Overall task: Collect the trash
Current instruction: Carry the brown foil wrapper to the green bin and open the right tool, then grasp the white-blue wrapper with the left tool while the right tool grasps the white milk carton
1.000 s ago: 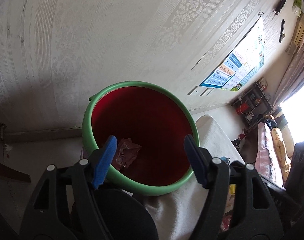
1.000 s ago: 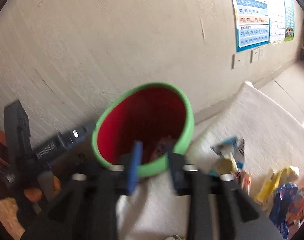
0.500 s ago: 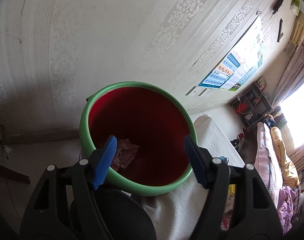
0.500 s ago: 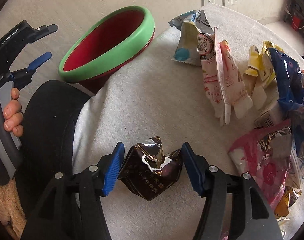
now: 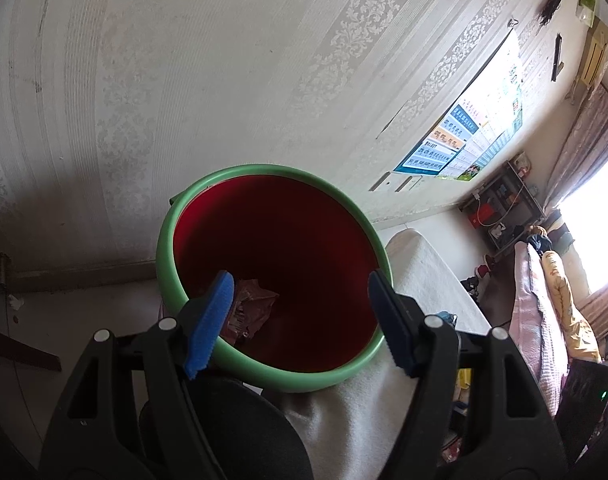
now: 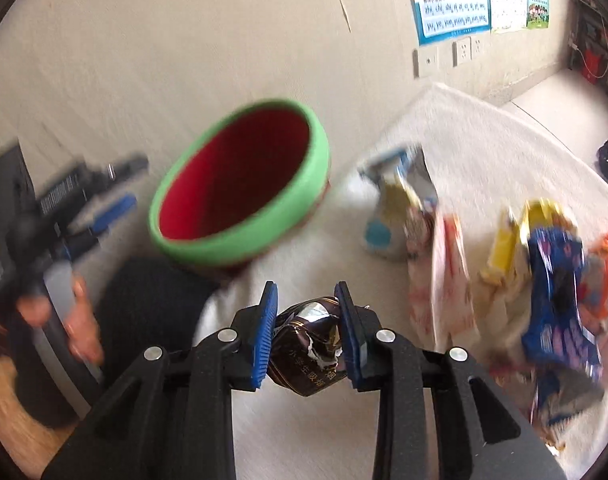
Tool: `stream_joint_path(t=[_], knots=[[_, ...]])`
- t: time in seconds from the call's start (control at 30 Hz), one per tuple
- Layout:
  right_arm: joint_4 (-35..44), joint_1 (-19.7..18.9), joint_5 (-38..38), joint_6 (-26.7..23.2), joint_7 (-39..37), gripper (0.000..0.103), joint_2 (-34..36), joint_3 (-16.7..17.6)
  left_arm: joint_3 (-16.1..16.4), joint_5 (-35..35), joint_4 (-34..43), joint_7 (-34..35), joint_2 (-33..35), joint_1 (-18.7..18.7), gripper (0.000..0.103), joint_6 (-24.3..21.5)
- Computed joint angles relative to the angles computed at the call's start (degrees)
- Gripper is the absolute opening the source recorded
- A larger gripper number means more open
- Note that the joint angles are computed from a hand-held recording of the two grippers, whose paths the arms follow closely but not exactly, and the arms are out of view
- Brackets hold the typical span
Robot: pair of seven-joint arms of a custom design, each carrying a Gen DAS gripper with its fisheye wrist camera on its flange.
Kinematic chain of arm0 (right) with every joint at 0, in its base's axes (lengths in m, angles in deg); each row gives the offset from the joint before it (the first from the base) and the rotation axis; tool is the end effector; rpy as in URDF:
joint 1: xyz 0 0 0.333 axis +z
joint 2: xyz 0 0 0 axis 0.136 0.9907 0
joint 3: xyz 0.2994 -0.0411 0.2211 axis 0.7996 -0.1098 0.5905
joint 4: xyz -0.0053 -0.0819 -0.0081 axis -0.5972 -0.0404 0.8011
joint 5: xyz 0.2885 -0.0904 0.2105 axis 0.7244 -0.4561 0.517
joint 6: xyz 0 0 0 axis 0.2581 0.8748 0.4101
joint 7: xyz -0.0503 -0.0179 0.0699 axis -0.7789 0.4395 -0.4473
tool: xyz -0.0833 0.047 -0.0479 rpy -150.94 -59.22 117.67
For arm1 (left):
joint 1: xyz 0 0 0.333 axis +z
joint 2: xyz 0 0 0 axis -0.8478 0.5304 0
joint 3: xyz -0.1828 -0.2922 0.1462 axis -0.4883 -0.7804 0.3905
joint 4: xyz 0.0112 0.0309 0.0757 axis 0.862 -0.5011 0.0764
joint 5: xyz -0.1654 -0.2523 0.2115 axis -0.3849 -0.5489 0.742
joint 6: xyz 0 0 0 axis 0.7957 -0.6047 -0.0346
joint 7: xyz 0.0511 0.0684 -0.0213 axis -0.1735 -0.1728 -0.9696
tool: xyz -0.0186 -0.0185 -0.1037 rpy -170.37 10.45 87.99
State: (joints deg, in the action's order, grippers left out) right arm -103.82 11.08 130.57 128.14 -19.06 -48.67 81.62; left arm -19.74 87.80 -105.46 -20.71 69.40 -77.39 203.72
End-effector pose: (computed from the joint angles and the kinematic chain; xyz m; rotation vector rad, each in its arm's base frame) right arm 0.5416 0.0310 0.4351 -2.2259 1.1794 0.1119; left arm 0.4205 -0.3067 0.4297 -2.3458 0.9446 -0.9825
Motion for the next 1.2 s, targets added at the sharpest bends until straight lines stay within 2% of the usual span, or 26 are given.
stream_joint_path(t=[0.1, 0.2, 0.27, 0.3, 0.33, 0.37, 0.43, 0.63, 0.73, 0.83, 0.93, 1.0, 1.1, 1.2], knots=[[4.4, 0.43, 4.5, -2.39, -1.0, 0.029, 2.21, 1.01, -0.14, -0.32, 0.3, 1.0, 0.16, -0.21, 0.067, -0.69], [9.37, 1.22, 7.51, -5.44, 1.3, 0.03, 5.07, 2.27, -0.14, -0.11, 0.42, 0.93, 0.28, -0.36, 0.067, -1.17], [12.51, 1.67, 9.6, -6.71, 3.92, 0.034, 7.35, 3.0, 0.04, -0.29, 0.39, 1.13, 0.33, -0.19, 0.067, -0.62], [13.67, 1.71, 10.55, -7.43, 5.18, 0.039, 8.2, 3.3, 0.09, -0.14, 0.25, 0.82, 0.26, -0.15, 0.067, -0.52], [14.69, 1.42, 11.19, -8.49, 6.16, 0.052, 8.74, 3.34, 0.13, 0.09, 0.11, 0.39, 0.17, -0.11, 0.067, -0.43], [15.36, 1.36, 11.77, -8.85, 7.12, 0.056, 8.95, 3.47, 0.15, 0.33, -0.05, -0.07, 0.09, -0.06, 0.067, -0.29], [14.29, 0.81, 12.85, -8.99, 6.25, 0.056, 7.86, 3.39, 0.24, 0.47, -0.24, -0.62, 0.06, 0.12, 0.067, 0.18], [7.83, -2.38, 10.52, -5.87, 2.79, 0.057, 3.17, -0.24, 0.32, -0.01, -0.2, -0.1, 0.31, 0.42, 0.067, 0.98], [2.99, -3.8, 6.17, -0.58, 1.04, 0.061, 0.05, -2.19, 0.17, -2.28, 0.65, 2.94, 0.95, 0.23, 0.067, 0.31], [-1.72, -5.29, 4.88, 4.87, -0.81, 0.061, -2.12, -3.49, -0.22, -5.94, 2.09, 8.17, 1.73, -0.54, 0.067, -2.29], [-5.14, -6.18, 6.89, 10.79, -2.47, 0.061, -2.69, -3.94, -0.98, -9.07, 4.64, 14.64, 2.68, -2.18, 0.067, -7.65], [-4.76, -6.88, 7.38, 10.54, -2.71, 0.061, -1.73, -4.2, -1.29, -8.7, 6.82, 18.01, 3.68, -3.37, 0.067, -9.51], [-4.57, -7.7, 10.67, 10.01, -5.67, 0.061, -1.91, -4.13, -0.77, -6.79, 10.92, 20.49, 6.82, -3.93, 0.068, -5.43], [-4.74, -8.36, 13.29, 8.35, -8.62, 0.061, -2.61, -4.35, 0.17, -11.27, 17.29, 27.76, 12.73, -2.95, 0.069, 2.85]])
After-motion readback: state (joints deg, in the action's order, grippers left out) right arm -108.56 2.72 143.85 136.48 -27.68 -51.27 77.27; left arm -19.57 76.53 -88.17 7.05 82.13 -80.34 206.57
